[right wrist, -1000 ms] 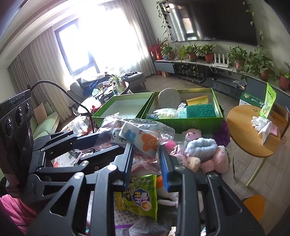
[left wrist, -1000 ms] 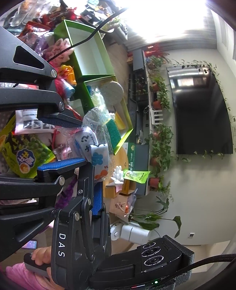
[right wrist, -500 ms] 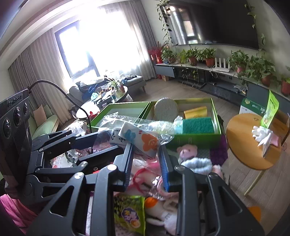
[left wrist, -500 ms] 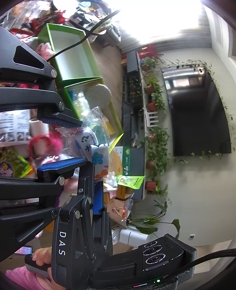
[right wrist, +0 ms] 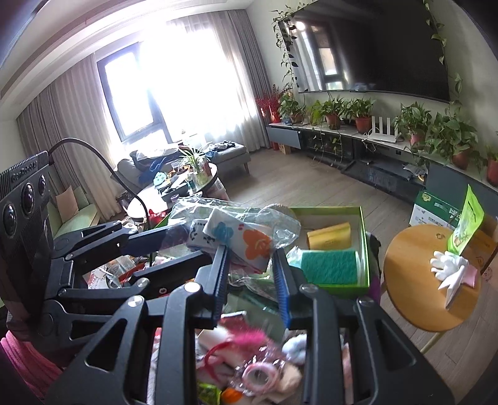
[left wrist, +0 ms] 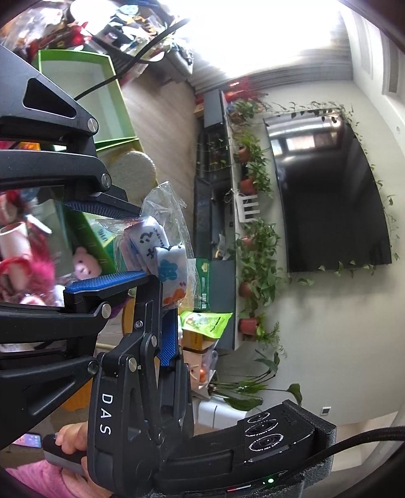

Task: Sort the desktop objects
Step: 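Lift the bag with both grippers and carry it over the green box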

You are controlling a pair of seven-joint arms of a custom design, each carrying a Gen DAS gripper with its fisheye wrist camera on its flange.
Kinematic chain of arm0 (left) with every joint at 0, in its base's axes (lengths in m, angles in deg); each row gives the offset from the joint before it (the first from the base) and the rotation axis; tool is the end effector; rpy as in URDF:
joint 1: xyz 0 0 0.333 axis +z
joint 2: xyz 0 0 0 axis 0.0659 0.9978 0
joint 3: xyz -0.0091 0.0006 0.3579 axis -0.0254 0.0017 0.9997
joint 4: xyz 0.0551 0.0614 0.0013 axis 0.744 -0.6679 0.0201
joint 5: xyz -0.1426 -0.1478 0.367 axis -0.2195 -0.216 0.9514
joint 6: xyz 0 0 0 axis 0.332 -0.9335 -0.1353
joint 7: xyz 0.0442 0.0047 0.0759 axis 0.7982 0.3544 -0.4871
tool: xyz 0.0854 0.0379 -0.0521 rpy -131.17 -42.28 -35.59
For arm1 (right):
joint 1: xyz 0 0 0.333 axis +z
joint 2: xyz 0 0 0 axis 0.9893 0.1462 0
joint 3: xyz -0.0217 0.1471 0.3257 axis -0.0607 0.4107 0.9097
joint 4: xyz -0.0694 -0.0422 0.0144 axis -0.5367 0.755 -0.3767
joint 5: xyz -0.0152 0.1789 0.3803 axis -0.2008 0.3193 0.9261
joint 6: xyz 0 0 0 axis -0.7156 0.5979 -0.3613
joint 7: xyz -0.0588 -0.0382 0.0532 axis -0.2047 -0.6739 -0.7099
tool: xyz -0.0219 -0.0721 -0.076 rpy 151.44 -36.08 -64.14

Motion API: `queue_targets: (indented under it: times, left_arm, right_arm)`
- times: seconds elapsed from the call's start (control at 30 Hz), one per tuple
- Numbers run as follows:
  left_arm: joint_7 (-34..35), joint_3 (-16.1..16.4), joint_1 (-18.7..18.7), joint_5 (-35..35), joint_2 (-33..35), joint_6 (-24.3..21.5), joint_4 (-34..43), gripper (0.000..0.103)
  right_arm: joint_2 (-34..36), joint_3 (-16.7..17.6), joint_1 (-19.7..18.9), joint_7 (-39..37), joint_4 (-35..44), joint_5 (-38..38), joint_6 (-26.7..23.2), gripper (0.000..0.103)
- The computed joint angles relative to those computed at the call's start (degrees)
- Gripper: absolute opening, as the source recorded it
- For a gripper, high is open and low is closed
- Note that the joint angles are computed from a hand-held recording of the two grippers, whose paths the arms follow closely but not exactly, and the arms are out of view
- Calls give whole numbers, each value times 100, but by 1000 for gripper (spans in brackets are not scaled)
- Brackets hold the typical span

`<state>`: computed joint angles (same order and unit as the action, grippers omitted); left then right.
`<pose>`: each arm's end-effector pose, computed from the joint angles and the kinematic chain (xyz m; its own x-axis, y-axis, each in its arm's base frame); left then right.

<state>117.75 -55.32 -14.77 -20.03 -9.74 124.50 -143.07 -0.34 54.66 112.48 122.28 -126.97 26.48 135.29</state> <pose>0.5266 -0.1613 0.5891 -0.5578 -0.8271 -0.0685 -0.4061 0.3440 -0.8466 0.4624 0.1123 0.6110 0.3854 -0.8873 -0.2534 -0.5545 -0.0032 -0.8322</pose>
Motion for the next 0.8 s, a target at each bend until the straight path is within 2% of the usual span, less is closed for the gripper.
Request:
queue_targets:
  times: [0.1,0.27,0.57,0.8]
  left_arm:
    - [-68,-39,69,91,250,-81,265,33]
    - [-396,-288,350,467,664,-186,635,33]
    - [-1335,-703,795,1475,1409,-337,1269,33]
    - [-1892,-928,1058,2199,1898,-433,1699,33]
  right_arm:
    - [172,-111,49,-125,156,80,7,30]
    - [494,-235,23,-509,440,449,-105,30]
    - [1274,-222,-365,-1303,1133,1365,-653,30]
    - [1815,28,-833,-1621,1611,1822,-1018,30]
